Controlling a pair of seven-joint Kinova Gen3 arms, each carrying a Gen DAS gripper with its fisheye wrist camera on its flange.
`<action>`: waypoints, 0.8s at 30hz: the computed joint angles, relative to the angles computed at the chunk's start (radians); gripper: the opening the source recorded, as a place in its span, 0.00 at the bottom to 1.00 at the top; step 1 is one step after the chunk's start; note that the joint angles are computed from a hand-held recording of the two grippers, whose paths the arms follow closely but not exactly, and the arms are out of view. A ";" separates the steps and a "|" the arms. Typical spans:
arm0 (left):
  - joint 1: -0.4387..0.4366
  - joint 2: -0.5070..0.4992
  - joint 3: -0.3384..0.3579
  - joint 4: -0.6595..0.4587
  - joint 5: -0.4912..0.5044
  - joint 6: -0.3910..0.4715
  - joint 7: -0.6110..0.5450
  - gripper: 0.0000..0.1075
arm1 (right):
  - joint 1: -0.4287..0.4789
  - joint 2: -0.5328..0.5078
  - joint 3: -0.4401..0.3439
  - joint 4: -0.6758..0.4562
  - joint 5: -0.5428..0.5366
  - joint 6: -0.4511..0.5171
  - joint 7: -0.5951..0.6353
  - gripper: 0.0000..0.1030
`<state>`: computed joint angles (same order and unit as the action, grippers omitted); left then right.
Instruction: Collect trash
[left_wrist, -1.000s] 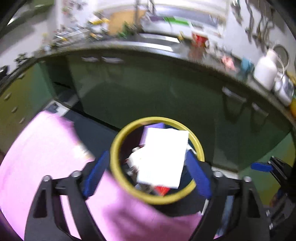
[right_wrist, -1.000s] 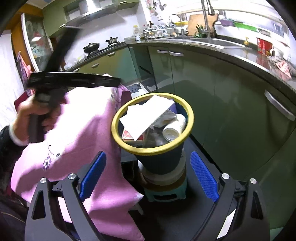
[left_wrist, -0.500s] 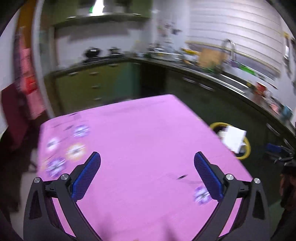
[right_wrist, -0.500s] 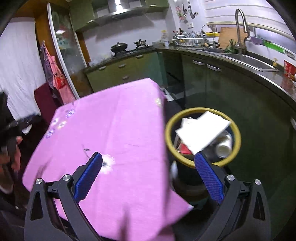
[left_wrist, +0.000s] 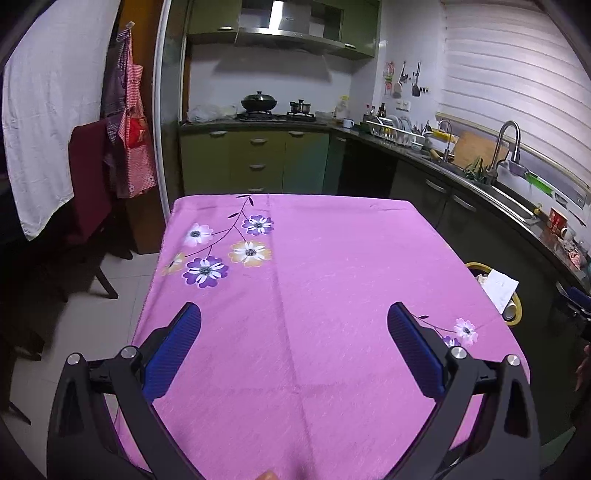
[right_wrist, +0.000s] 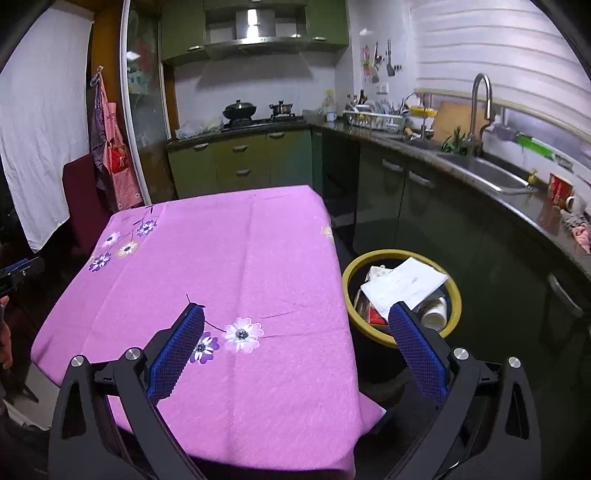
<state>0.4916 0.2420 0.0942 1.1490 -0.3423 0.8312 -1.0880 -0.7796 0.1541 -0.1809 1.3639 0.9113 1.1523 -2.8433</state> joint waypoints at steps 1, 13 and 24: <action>0.002 -0.004 0.000 0.006 -0.001 -0.002 0.003 0.90 | -0.012 -0.003 -0.003 0.002 0.015 0.013 -0.015 0.96; 0.000 -0.067 0.027 0.082 -0.029 -0.059 0.020 0.90 | -0.074 -0.046 -0.067 0.037 0.119 0.131 -0.125 0.96; 0.013 -0.061 0.038 0.058 -0.022 -0.057 -0.014 0.90 | -0.066 -0.060 -0.082 0.047 0.123 0.148 -0.144 0.96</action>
<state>0.5046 0.1814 0.1323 1.2071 -0.3647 0.7743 -1.1018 -0.8451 0.0942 -0.2632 1.4106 1.0339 1.3005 -2.9876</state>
